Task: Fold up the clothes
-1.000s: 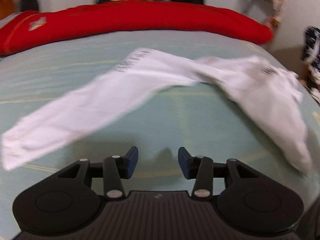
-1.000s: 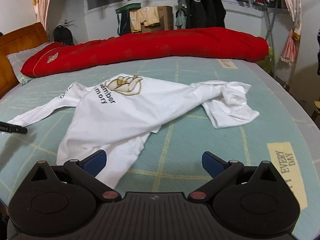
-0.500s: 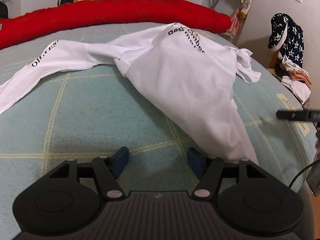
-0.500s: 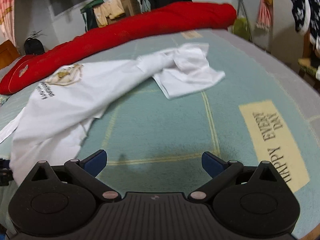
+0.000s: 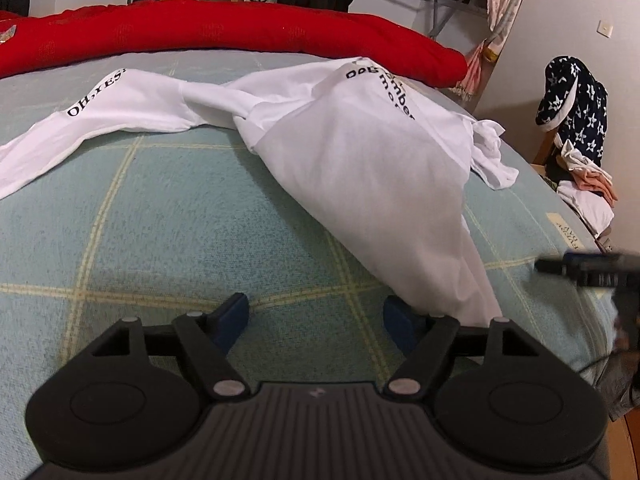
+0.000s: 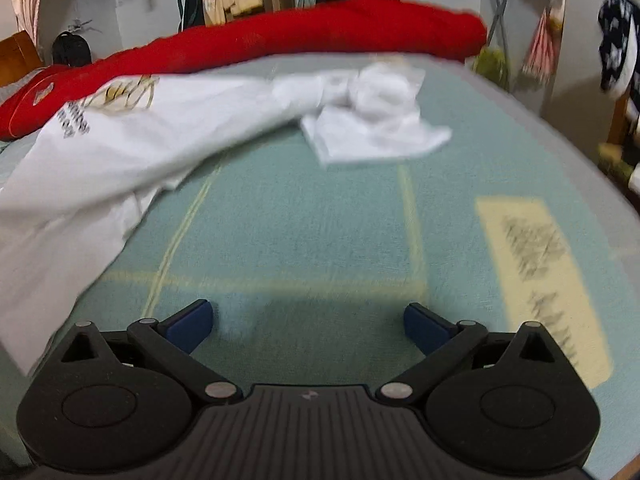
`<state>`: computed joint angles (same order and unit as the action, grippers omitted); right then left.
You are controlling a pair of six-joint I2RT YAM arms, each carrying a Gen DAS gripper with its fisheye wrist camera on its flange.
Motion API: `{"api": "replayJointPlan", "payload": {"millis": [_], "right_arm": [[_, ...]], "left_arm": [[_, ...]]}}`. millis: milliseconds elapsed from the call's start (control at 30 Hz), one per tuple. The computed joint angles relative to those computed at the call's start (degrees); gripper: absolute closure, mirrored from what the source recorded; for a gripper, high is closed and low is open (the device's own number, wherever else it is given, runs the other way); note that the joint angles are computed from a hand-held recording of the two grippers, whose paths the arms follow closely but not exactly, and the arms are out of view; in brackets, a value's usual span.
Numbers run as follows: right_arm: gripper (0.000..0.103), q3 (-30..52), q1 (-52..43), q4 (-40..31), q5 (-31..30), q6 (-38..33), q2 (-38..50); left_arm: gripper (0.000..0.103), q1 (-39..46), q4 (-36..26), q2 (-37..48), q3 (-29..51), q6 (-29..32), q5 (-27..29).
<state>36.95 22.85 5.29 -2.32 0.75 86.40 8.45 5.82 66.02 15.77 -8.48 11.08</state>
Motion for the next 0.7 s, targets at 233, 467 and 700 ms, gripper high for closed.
{"api": "replayJointPlan", "payload": {"millis": [233,467,700], "right_arm": [[0.0,18.7,-1.4,-1.1,7.5,-3.1,12.9],[0.0,43.9,-0.1,-9.6,15.8,-0.9,31.0],[0.0,47.2,-1.2,-11.9,23.9,-2.1,34.3]], "left_arm": [[0.028,0.0,-3.5,-2.6,0.9,0.3,-1.1],[0.028,1.8,-3.9,-2.0,1.2,1.7,-0.9],[0.026,3.1,-3.2,-2.1,0.5,2.6,0.7]]}}
